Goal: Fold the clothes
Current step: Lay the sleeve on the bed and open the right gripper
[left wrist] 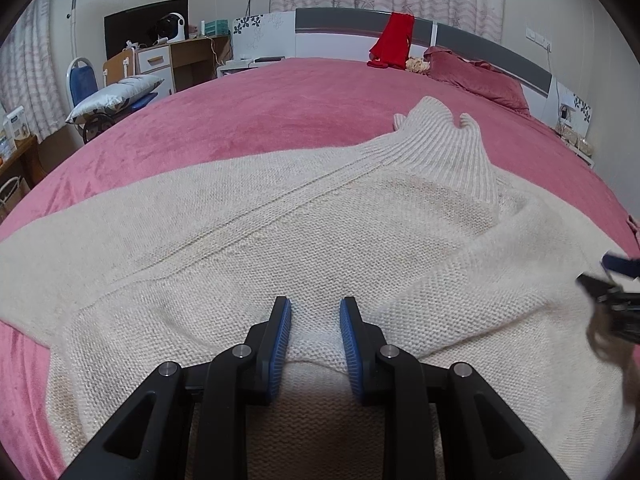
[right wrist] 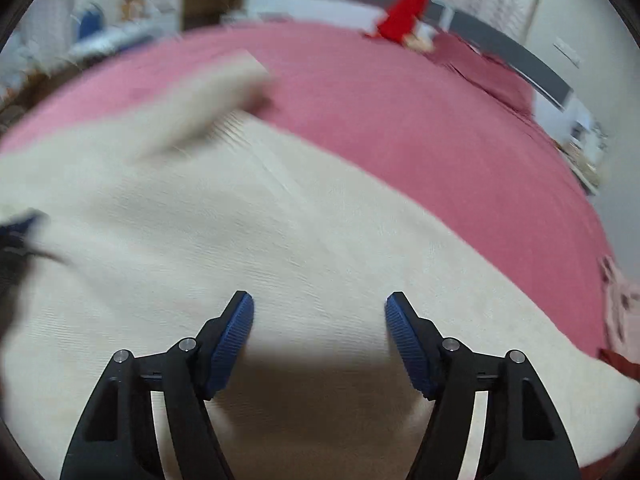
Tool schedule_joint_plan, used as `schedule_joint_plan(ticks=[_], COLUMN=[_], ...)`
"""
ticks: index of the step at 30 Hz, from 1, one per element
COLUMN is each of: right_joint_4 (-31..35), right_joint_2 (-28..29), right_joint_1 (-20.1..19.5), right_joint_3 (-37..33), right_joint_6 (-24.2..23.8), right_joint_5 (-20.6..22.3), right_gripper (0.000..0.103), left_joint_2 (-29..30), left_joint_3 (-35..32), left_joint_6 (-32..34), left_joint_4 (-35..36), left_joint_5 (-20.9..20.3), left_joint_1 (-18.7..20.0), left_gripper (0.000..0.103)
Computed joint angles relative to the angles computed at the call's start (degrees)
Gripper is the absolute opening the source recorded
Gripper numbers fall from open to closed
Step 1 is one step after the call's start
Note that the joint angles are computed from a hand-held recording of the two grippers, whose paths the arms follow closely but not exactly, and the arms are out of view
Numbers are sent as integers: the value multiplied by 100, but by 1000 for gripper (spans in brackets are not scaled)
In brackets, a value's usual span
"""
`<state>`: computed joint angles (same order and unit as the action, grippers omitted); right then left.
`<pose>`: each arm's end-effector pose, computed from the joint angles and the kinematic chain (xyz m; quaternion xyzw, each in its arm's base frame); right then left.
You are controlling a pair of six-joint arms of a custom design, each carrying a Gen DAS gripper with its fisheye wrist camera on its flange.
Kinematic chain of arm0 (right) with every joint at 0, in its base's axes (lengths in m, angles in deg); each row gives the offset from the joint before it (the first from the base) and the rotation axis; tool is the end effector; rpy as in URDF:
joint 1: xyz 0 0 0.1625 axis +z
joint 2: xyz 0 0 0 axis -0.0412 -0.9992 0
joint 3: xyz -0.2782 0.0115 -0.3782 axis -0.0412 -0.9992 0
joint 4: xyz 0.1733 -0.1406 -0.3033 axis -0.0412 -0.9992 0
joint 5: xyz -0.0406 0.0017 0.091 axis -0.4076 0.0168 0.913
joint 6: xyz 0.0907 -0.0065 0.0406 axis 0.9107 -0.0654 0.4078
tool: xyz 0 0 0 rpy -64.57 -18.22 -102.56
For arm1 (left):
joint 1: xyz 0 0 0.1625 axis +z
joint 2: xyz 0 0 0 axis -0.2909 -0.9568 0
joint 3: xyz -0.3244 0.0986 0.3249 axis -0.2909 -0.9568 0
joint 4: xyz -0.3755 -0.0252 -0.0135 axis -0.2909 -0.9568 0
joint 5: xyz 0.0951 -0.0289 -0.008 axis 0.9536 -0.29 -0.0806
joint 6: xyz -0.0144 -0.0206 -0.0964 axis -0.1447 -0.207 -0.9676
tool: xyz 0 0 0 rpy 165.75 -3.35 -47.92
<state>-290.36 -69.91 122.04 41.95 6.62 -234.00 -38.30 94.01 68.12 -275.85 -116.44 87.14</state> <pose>0.3162 -0.4516 -0.0681 0.2317 -0.8390 0.2458 0.4266 0.0725 -0.4172 0.3537 0.0618 0.8520 -0.3770 0.3578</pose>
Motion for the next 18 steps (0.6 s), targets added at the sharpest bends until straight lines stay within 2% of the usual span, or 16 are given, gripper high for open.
schedule_joint_plan(ticks=[2, 3, 6, 7, 9, 11, 15, 18], right_joint_4=[-225, -279, 57, 47, 142, 910, 2405, 3510], right_joint_2=[-130, -233, -692, -722, -774, -771, -437, -326], right_joint_1=[-107, -180, -262, -191, -134, -133, -165, -278], right_joint_3=[175, 284, 566, 482, 216, -308, -1613, -2212], right_joint_6=[346, 573, 1179, 1047, 448, 98, -550, -645], right_joint_5=[-231, -345, 79, 119, 525, 782, 990, 1475], right_gripper=[71, 75, 73, 71, 71, 71, 71, 72], left_joint_2=[-50, -92, -212, -253, -340, -385, -409, -407], left_joint_3=[-26, -44, -103, -125, -173, -195, -197, -215], left_joint_6=[-19, -29, -108, -141, -225, -272, -258, -253], left_joint_4=[51, 87, 188, 225, 301, 338, 334, 327], left_joint_5=[-143, -252, -657, -811, -1143, -1332, -1442, -1556], left_joint_1=[68, 120, 300, 370, 517, 601, 661, 725], left_gripper=[25, 25, 26, 26, 26, 26, 26, 27])
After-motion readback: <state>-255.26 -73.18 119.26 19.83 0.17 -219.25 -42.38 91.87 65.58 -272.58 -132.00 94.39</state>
